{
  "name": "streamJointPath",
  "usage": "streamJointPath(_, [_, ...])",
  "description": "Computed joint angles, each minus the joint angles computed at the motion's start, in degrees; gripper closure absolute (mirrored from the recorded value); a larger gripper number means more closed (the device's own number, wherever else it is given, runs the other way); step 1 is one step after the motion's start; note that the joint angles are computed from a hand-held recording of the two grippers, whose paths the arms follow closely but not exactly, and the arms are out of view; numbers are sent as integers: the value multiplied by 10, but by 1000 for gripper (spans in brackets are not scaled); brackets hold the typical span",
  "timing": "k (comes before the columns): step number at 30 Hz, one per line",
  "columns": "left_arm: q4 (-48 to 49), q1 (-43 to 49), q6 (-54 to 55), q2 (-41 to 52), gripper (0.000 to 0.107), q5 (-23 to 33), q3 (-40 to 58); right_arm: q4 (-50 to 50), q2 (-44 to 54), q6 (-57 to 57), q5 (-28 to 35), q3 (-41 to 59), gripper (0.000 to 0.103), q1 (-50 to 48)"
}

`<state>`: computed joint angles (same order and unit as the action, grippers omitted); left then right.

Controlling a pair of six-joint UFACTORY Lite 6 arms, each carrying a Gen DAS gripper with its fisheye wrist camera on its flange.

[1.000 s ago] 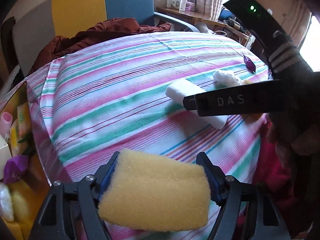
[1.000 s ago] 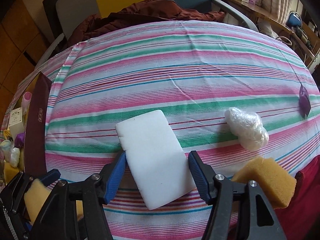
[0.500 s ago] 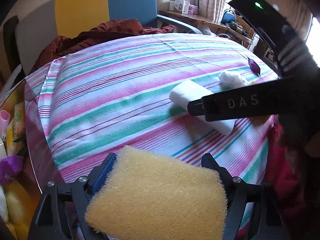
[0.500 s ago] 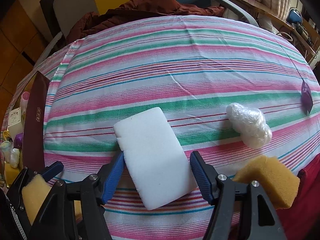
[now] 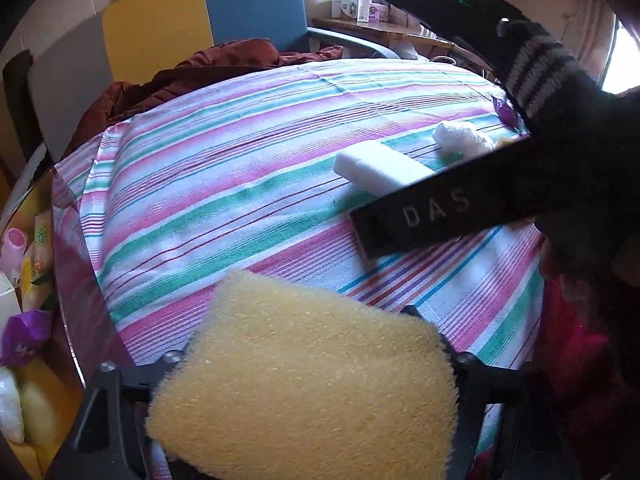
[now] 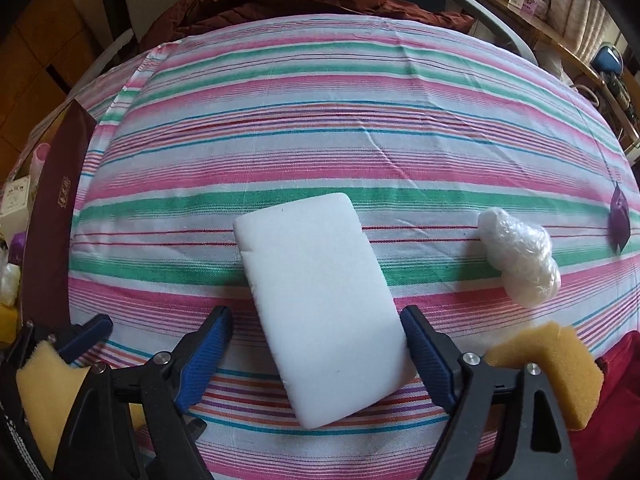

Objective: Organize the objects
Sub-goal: 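Carry the yellow sponge and white foam block toward the gold tray with both tools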

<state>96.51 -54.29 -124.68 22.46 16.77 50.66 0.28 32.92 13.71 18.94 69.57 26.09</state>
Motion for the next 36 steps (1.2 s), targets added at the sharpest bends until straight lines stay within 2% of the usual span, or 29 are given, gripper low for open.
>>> streamJointPath(2, [10,-1,-13,-13,48,-3,-9,14,-1,-11,-5,-2,15,-5])
streamJointPath(5, [43,1,-50,-33,57,-11,-25,-1,3,-1,-2,4,15,-4])
streamJointPath(7, [69,2,-83,-55,57,-17,-43,-19,3,13,1,5,15,0])
streamJointPath(9, [86,-7,-108,-81,51,-8,-65,-29,1,22,2,2,15,2])
streamJointPath(11, [87,-16,-111,-97,30,5,-75,-36,9,34,5,11,15,8])
streamJointPath(18, [38,-45,-72,-137,29,36,-109,-33,-7,27,10,-5,18,2])
streamJointPath(21, [26,-44,-62,-131,33,39,-114,-38,-9,37,11,-5,21,4])
streamJointPath(26, [38,-28,-61,-94,60,28,-89,-44,-10,39,11,-6,25,3])
streamJointPath(29, [10,-40,-36,-91,61,39,-86,-69,-20,65,2,-15,36,5])
streamJointPath(36, [-70,-50,28,-108,62,63,-89,-111,-22,86,-5,-18,39,31])
